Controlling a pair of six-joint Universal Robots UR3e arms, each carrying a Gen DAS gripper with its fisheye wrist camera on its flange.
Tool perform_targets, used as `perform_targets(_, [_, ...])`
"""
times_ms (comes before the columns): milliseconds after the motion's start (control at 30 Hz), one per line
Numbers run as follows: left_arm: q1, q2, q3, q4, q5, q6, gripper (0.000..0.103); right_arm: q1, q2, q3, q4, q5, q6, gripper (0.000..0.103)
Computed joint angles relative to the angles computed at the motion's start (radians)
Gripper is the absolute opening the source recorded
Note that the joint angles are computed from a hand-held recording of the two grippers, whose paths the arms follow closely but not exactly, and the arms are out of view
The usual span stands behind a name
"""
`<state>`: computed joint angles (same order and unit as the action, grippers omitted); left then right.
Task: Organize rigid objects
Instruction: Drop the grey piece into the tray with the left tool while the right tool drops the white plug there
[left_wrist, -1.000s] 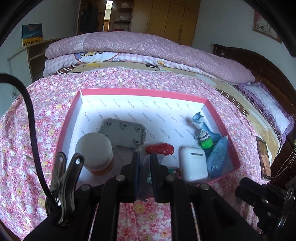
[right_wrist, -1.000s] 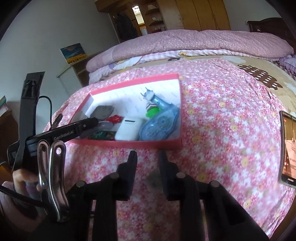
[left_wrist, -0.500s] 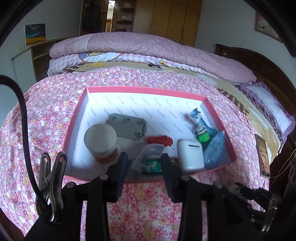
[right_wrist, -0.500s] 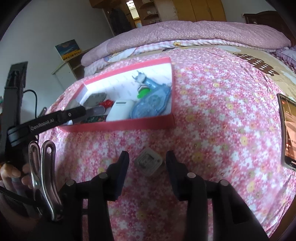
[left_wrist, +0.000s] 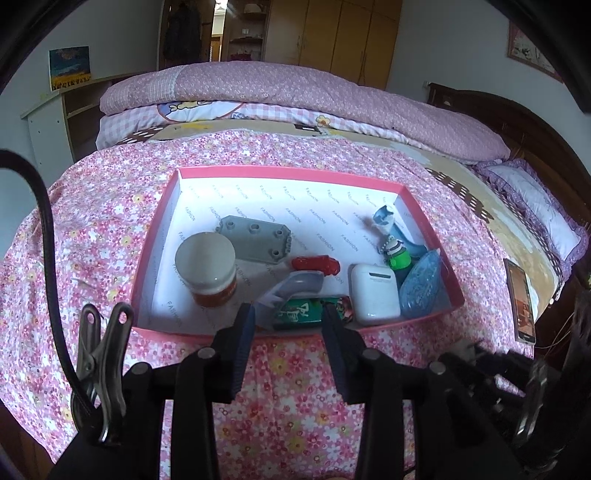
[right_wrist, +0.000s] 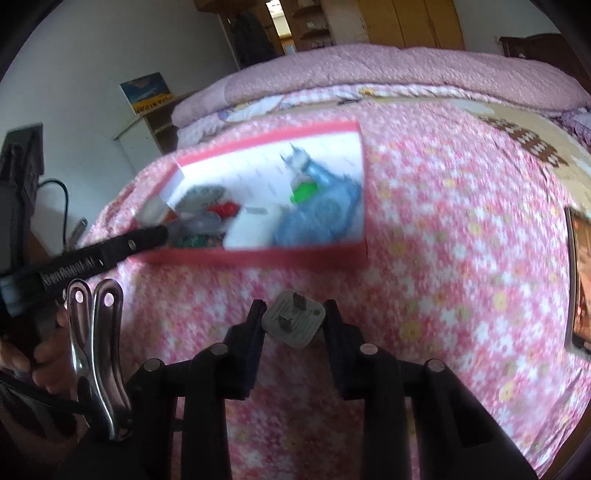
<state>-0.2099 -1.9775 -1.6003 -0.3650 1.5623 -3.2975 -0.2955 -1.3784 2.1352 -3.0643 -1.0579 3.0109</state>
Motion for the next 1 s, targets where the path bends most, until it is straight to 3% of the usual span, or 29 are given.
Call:
perform_targets(200, [0.000, 0.007, -0.004, 0.000, 0.018, -0.004, 0.039, 0.034, 0.046, -0.169, 0.072, 0.016, 0.029, 0.032])
perform_targets(667, [0.012, 0.032, -0.032, 0.021, 0.015, 0.007, 0.039, 0.121, 0.353, -0.673, 0.262, -0.040, 0.095, 0.032])
perform_targets(1000, [0.017, 0.035, -0.037, 0.012, 0.007, 0.000, 0.039, 0.107, 0.335, -0.661, 0.225, -0.038, 0.131, 0.043])
